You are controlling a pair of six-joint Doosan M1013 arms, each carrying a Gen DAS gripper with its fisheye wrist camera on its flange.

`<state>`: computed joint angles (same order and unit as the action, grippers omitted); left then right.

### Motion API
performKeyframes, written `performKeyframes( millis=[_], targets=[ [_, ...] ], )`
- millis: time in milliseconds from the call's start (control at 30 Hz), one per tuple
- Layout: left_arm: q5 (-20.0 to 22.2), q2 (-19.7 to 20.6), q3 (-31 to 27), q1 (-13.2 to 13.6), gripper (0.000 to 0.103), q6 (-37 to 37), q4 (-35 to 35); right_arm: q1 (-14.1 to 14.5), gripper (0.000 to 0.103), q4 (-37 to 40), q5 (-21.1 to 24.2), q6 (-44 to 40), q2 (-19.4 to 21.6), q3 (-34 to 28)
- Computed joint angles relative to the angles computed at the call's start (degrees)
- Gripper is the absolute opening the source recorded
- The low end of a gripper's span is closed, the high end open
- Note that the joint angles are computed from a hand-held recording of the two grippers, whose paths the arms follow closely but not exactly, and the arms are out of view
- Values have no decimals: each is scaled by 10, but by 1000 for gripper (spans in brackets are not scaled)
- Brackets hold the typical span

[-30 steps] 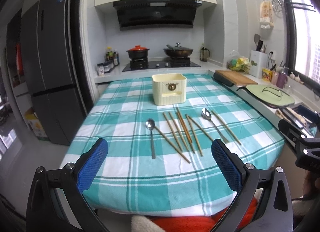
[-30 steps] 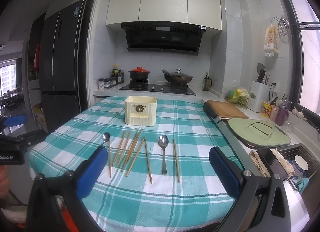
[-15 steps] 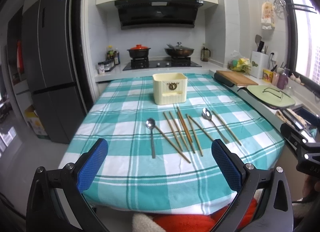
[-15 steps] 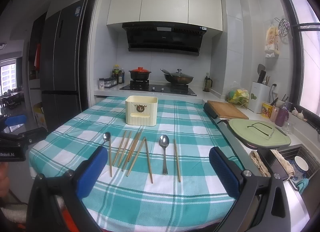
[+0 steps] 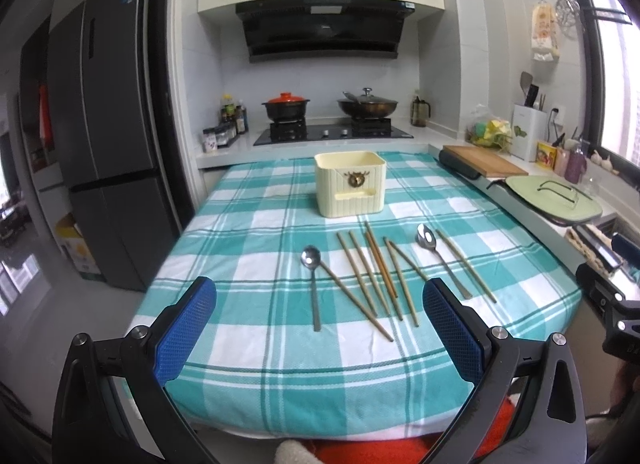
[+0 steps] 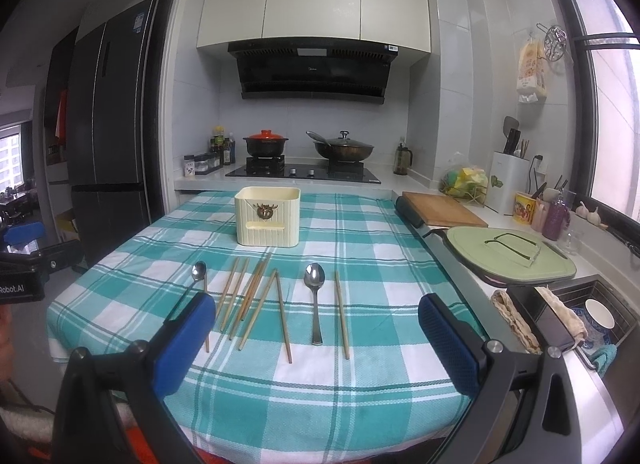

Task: Organize utensils
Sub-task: 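Move both tools toward the spoons and chopsticks on the checkered cloth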

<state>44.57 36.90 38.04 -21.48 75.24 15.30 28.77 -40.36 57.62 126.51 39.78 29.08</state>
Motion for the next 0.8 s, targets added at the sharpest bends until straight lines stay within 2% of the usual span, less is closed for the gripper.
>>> performKeyframes(
  millis=[200, 400, 600, 800],
  targets=[
    [-4, 6, -8, 3, 103, -15, 1, -2, 103, 13, 9, -12, 9, -13],
    [10, 21, -30, 2, 103, -16, 8, -3, 103, 11, 29, -11, 20, -33],
    [71, 51, -82, 3, 103, 14, -14, -6, 103, 11, 54, -16, 35, -61],
    [111, 78, -129, 2, 103, 41, -21, -12, 103, 27, 97, -36, 66, -118]
  ],
)
